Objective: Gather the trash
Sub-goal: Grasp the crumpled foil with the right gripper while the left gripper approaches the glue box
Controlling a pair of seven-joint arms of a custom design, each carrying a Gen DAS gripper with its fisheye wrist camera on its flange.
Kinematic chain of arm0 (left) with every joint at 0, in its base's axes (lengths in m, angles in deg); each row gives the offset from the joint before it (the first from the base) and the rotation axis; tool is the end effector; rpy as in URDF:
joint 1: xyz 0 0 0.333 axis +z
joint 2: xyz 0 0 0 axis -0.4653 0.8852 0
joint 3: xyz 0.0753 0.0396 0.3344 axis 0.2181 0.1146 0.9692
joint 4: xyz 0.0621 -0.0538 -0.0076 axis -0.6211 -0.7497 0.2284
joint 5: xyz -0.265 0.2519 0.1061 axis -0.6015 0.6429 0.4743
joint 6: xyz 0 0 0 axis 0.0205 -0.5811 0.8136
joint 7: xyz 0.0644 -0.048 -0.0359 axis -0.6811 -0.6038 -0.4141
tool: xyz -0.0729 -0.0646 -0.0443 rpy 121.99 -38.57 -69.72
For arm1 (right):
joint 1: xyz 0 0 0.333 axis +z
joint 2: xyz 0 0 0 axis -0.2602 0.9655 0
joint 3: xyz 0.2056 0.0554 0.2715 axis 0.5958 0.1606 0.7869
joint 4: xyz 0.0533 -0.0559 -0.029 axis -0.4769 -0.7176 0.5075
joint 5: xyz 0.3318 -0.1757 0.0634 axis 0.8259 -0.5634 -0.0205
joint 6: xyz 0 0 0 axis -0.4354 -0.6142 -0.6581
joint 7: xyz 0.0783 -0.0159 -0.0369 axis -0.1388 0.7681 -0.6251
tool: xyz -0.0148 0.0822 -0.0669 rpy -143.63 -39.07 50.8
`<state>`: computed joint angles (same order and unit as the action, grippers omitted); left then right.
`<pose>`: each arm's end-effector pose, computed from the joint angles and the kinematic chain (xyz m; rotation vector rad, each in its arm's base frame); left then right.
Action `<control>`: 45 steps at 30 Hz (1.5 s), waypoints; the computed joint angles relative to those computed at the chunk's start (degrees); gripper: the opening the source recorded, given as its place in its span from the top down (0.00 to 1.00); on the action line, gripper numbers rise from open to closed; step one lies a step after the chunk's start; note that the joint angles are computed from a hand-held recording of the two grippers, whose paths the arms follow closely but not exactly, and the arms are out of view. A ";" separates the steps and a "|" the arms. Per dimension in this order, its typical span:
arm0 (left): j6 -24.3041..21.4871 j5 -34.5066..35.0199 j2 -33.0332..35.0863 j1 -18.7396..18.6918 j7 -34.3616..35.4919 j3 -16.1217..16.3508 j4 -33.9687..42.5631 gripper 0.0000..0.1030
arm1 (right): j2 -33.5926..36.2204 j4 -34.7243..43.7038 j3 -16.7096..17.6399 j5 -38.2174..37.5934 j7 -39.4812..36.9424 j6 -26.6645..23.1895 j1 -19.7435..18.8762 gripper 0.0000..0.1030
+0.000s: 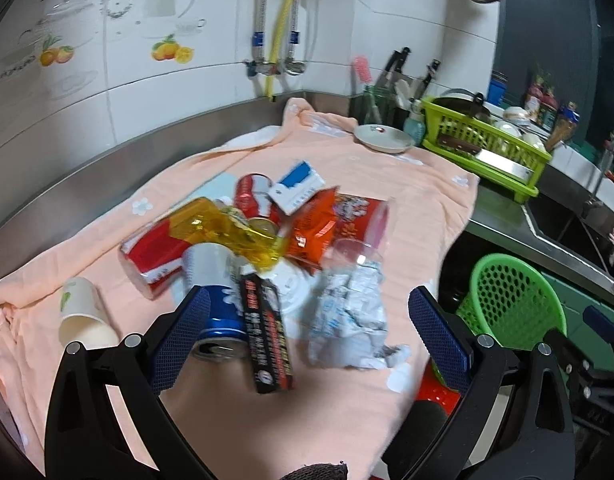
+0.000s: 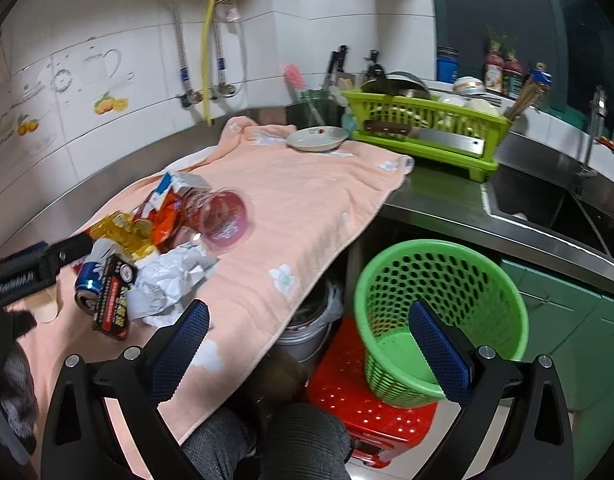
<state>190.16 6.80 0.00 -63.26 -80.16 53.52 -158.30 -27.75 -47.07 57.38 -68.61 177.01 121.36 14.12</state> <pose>0.4765 -0.4453 0.5551 -2.0055 1.1312 -0.6536 0.5450 0.3235 0.5223 -1.9175 1.1668 -0.5252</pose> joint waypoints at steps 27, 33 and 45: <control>-0.93 -5.54 -13.68 8.31 -7.40 -4.23 -16.31 0.07 | 22.30 30.73 9.38 19.67 -22.92 -20.39 2.20 0.08; 6.57 -7.17 -13.13 9.19 -6.60 -4.26 -18.21 0.17 | 26.15 35.52 10.13 18.81 -21.14 -25.31 1.08 0.33; 15.48 -8.41 -5.43 8.13 -0.89 -1.86 -13.65 0.43 | 19.97 26.00 17.28 32.69 -35.85 -22.75 -6.38 0.54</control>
<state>205.64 -1.61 -5.43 -55.13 -81.04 51.66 -171.94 -7.78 -21.07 74.65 -35.92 141.16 98.62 7.75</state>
